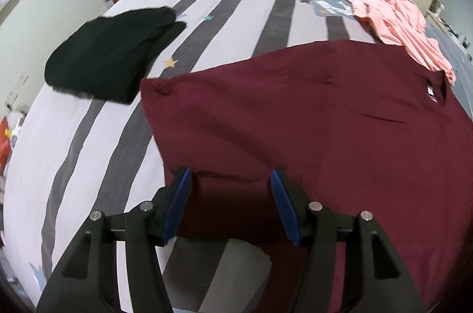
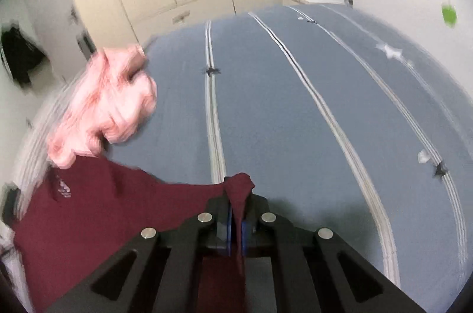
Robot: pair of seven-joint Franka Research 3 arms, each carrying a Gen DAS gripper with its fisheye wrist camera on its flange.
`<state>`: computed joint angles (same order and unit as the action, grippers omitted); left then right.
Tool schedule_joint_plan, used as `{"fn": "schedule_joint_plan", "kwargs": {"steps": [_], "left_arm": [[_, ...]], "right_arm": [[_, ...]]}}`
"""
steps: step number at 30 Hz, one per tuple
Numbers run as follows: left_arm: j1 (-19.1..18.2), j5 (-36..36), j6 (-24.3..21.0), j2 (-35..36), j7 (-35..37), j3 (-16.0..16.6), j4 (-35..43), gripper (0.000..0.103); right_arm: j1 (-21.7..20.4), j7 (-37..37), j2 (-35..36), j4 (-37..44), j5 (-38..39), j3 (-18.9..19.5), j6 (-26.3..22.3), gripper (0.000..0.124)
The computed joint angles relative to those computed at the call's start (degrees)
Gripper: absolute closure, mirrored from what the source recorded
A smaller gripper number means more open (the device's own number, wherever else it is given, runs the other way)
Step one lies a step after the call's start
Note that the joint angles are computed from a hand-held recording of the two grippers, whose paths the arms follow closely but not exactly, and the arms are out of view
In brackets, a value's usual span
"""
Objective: Fold clothes
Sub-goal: 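Grasp the T-shirt hem edge with the left gripper while the right gripper regrasps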
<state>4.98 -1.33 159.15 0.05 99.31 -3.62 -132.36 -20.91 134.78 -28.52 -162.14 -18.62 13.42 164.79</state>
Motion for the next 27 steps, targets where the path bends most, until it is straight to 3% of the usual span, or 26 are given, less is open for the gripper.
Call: {"fn": "schedule_joint_plan", "kwargs": {"steps": [2, 4, 8, 12, 14, 16, 19, 23, 25, 27], "left_arm": [[0.3, 1.6, -0.1, 0.3, -1.2, 0.3, 0.5, 0.050], [0.8, 2.4, -0.1, 0.6, -1.5, 0.6, 1.1, 0.050], [2.1, 1.9, 1.3, 1.9, -1.1, 1.1, 2.8, 0.050], [3.5, -0.5, 1.8, 5.3, -0.6, 0.7, 7.1, 0.045], [3.6, 2.2, 1.5, 7.9, -3.3, 1.0, 9.9, 0.037], [3.8, 4.1, 0.3, 10.7, -5.8, 1.1, 12.9, 0.035], [5.5, 1.5, -1.6, 15.1, -5.1, -0.7, 18.1, 0.035], [4.7, 7.3, -1.8, 18.8, -5.8, -0.2, 21.1, 0.035], [7.9, 2.4, -1.5, 19.2, 0.4, -3.8, 21.1, 0.059], [6.4, 5.9, 0.9, 18.5, -0.2, -2.3, 20.1, 0.085]], "right_arm": [[-1.6, -0.1, 5.6, 1.8, -1.1, -0.2, -4.0, 0.103], [-3.3, 4.4, 6.5, 2.0, -3.1, -0.5, -8.4, 0.103], [-7.4, 16.4, -1.7, -1.7, -9.9, 0.0, -9.9, 0.099], [-1.7, 13.9, -5.6, -2.0, -9.9, -1.9, -9.9, 0.099], [0.9, 13.3, -5.2, -1.1, -8.7, -1.1, -8.3, 0.097], [3.8, 12.7, -5.8, -1.5, -6.5, -0.8, -7.0, 0.095], [6.4, 13.8, -1.9, 0.0, -4.3, 2.0, -3.7, 0.095], [6.9, 15.1, 3.6, 2.9, -5.5, 5.4, -2.5, 0.095], [6.5, 17.0, 6.6, 3.7, -7.1, 5.6, -2.1, 0.095], [7.0, 18.2, 9.4, 4.3, -8.2, 4.3, -3.0, 0.095]]}}
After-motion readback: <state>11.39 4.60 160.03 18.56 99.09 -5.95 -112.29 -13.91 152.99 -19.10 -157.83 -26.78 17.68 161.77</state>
